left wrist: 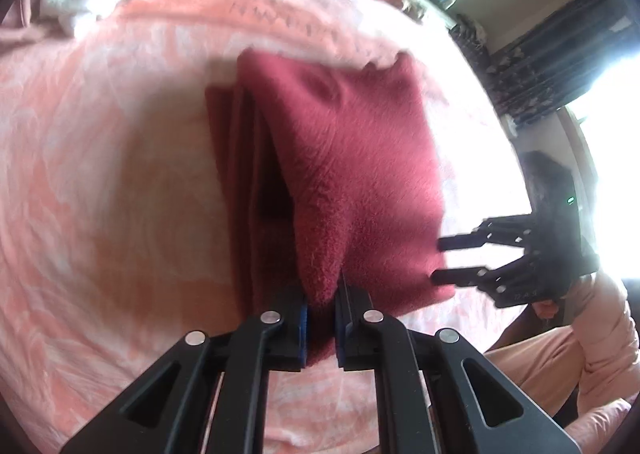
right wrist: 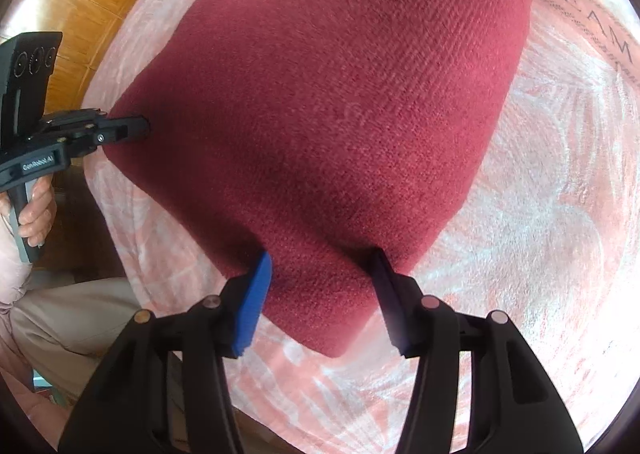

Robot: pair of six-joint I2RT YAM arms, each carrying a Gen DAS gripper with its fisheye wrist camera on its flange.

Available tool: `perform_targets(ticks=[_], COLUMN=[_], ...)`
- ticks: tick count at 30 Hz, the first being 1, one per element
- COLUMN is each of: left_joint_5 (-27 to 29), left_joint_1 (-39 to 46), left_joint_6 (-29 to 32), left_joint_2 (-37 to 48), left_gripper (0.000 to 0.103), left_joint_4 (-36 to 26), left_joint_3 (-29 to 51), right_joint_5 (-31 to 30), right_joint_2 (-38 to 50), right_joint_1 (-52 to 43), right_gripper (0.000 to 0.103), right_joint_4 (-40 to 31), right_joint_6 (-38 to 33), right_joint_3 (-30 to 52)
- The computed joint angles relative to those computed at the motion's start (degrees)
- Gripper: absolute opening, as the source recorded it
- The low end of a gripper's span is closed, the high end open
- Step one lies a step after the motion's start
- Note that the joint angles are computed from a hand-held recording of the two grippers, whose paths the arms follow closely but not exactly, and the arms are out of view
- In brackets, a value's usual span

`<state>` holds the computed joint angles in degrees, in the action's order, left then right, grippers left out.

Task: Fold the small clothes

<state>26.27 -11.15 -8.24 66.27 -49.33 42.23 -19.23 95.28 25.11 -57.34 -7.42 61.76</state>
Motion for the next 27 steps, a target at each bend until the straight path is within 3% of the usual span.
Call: perform_targets(ticks=[5, 8, 10, 12, 17, 19, 23, 27], left_joint_5=[-2.57, -0.66, -2.44, -5.84, -6.26, -9.07, -6.85, -5.67], left_joint_1=[-3.82, -1.49, -0.47, -0.43, 0.57, -0.54, -0.64, -1.49], left_joint_6=[-2.73, -1.75, -1.49, -1.92, -4.94, -6.78, -8.59, -9.34], left_joint_2=[6.47, 5.94, 4.83, 4.32, 12.27, 17.36, 26.31, 28.67], left_gripper=[0.012, 0.023, 0.051, 0.056, 0.062, 0.062, 0.059, 0.035], left_joint_4=[7.09, 4.51, 3.66, 4.22, 7.36, 9.44, 12.0, 14.58], left_joint_3=[-4.6, -0.86, 1.54, 3.61, 11.95, 14.81, 19.32, 19.88], right_joint_5=[0.16, -1.69, -1.45, -1.85, -1.34, -1.85, -4.34, -6.07], right_joint_2=[0.82, 0.7, 0.19, 0.41, 3.6, 6.47, 11.79, 16.67], right_joint_1=[-0.53, -1.56, -3.26, -5.84, -10.78, -12.8, -15.12, -15.56], right_gripper=[0.052, 0.054, 0.058, 0.061, 0.061, 0.061, 0.061, 0.061], right_joint_4=[0.6, -1.25, -1.86, -2.94, -1.13, -0.72, -0.05, -0.21], right_joint_6=[-0.74, -1.25, -1.82, -2.29, 0.6, 1.18, 2.22, 1.42], right_joint_3=[-0.37, 1.3, 3.37, 6.2, 12.22, 15.19, 19.35, 23.62])
